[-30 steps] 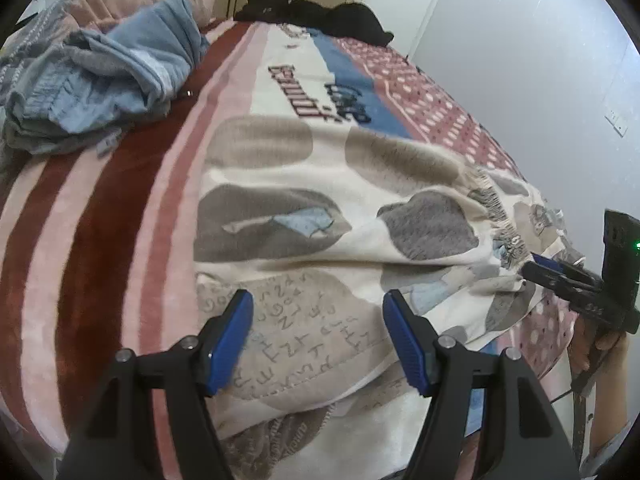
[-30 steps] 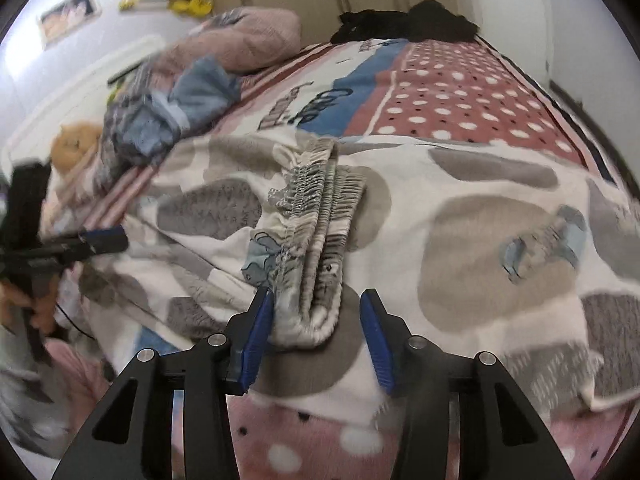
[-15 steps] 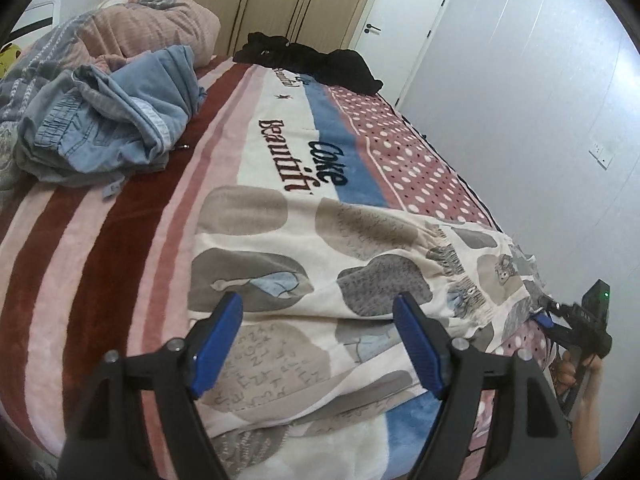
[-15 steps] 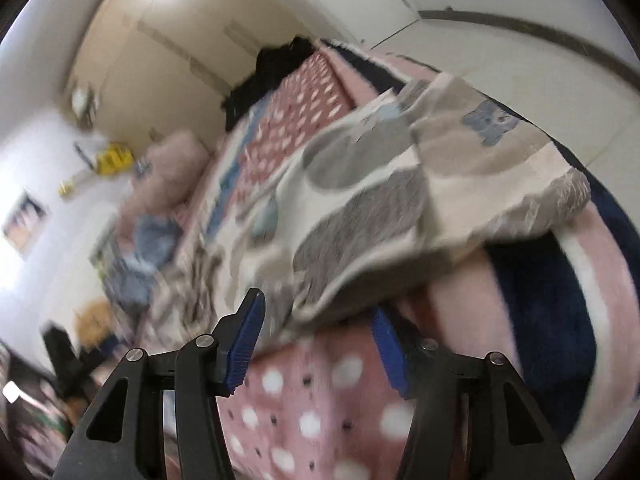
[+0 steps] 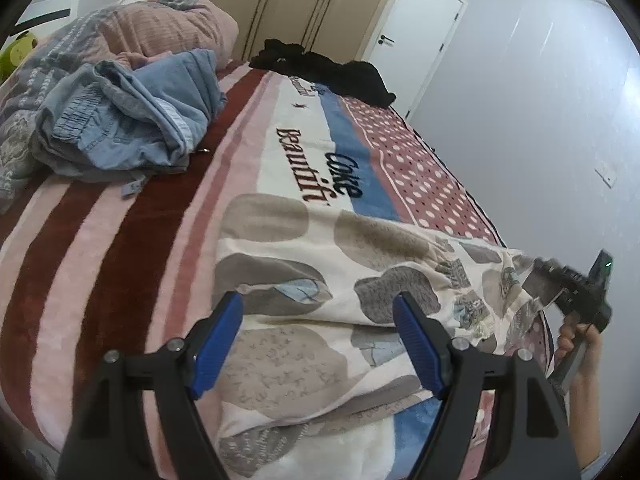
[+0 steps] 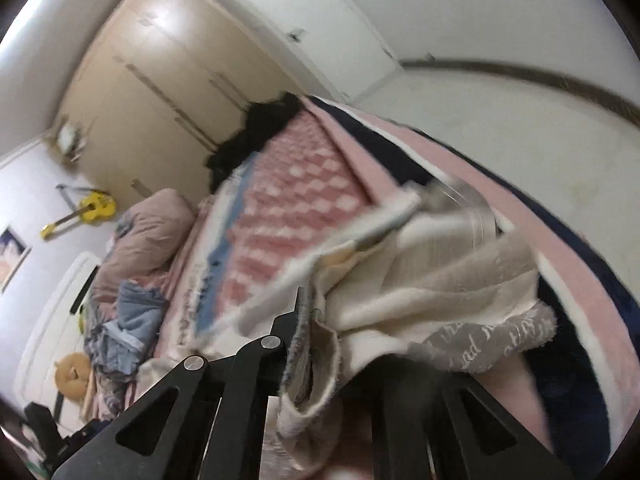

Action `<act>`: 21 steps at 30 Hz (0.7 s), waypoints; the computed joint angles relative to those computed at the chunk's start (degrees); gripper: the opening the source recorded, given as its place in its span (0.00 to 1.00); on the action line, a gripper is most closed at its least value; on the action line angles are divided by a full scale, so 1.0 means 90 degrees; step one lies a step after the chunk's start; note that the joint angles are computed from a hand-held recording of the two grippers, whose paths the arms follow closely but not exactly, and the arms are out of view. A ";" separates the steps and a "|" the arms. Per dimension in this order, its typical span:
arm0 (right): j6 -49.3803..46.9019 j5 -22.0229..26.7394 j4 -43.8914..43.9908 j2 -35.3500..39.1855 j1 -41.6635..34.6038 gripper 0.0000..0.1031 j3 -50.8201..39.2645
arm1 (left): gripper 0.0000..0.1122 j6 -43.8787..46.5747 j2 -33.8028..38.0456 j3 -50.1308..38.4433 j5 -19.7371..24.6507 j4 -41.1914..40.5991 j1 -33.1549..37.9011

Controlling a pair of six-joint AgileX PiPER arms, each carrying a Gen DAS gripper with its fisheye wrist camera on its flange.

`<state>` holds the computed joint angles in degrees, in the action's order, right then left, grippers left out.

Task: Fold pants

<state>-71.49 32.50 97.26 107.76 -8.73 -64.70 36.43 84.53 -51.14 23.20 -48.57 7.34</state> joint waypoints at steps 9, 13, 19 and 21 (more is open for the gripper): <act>0.1233 -0.0704 -0.1932 -0.0464 0.2542 0.04 -0.1540 | 0.66 0.1210 -0.0153 0.0179 0.0439 -0.1078 0.0817; 0.2802 -0.0564 -0.3818 0.0409 0.3796 0.04 -0.2882 | 0.66 0.1515 -0.0193 0.0262 0.0667 -0.1297 0.1226; 0.3935 0.0083 -0.5679 0.1636 0.4788 0.06 -0.3920 | 0.66 0.1819 -0.0197 0.0356 0.0905 -0.1421 0.1646; 0.3925 0.0420 -0.5823 0.1967 0.4890 0.11 -0.4142 | 0.66 0.1853 -0.0166 0.0359 0.0921 -0.1429 0.1671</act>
